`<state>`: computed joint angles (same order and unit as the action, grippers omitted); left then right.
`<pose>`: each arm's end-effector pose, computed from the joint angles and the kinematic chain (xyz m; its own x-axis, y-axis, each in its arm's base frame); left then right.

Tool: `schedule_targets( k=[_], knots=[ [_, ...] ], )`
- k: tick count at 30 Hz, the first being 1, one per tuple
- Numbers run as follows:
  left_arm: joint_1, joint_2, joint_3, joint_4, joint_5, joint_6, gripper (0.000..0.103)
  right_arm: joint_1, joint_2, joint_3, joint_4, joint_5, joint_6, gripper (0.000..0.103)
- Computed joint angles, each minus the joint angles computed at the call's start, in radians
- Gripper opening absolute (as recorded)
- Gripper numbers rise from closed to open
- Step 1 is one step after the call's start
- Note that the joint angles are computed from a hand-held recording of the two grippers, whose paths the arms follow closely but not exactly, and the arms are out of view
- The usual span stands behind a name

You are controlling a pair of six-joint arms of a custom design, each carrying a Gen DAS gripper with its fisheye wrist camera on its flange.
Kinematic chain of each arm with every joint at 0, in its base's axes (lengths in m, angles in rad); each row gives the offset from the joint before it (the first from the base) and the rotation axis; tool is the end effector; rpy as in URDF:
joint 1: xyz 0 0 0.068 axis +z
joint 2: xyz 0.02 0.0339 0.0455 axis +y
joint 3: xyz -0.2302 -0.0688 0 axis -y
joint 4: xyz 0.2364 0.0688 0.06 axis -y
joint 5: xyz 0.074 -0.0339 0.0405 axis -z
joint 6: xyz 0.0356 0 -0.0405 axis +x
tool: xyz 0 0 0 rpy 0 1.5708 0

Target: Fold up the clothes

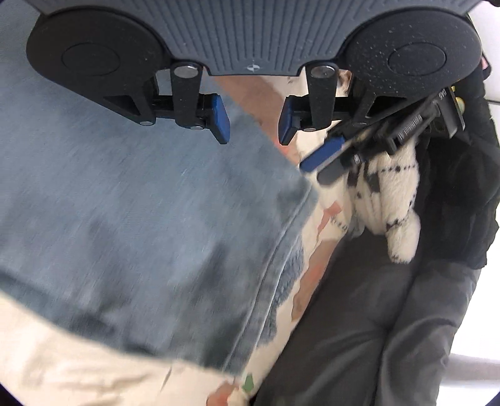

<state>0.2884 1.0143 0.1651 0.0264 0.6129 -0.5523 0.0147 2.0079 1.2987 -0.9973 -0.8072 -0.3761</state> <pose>0.1686 0.0286 0.0955 -0.6730 -0.6473 -0.3578 -0.2474 0.6530 -0.7158 0.3222 0.0305 0.1159 -0.9536 -0.2680 -0.1370 -0.2824 0.6391 0.7154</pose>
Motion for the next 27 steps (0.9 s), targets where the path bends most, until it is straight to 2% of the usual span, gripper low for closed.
schedule_targets(
  k=[5,10,13,15,22,27],
  knots=[
    [-0.042,0.118,0.020,0.082,-0.076,-0.030,0.052,-0.019,0.033,0.094,0.044,0.036,0.023,0.037],
    [-0.052,0.212,0.031,0.175,-0.077,-0.063,0.055,-0.006,0.068,0.182,0.101,0.082,0.018,0.037],
    [-0.077,0.227,0.038,0.204,-0.102,-0.071,0.055,0.009,0.081,0.212,0.165,0.131,0.039,0.044],
    [-0.086,0.234,0.040,0.217,-0.114,-0.072,0.055,0.015,0.104,0.253,0.177,0.152,0.042,0.044],
    [-0.109,0.236,0.030,0.237,-0.137,-0.076,0.055,0.059,0.172,0.390,0.220,0.214,-0.023,0.045],
    [-0.100,0.216,0.012,0.265,-0.138,-0.081,0.052,0.101,0.260,0.545,0.161,0.231,-0.146,0.045]
  ],
)
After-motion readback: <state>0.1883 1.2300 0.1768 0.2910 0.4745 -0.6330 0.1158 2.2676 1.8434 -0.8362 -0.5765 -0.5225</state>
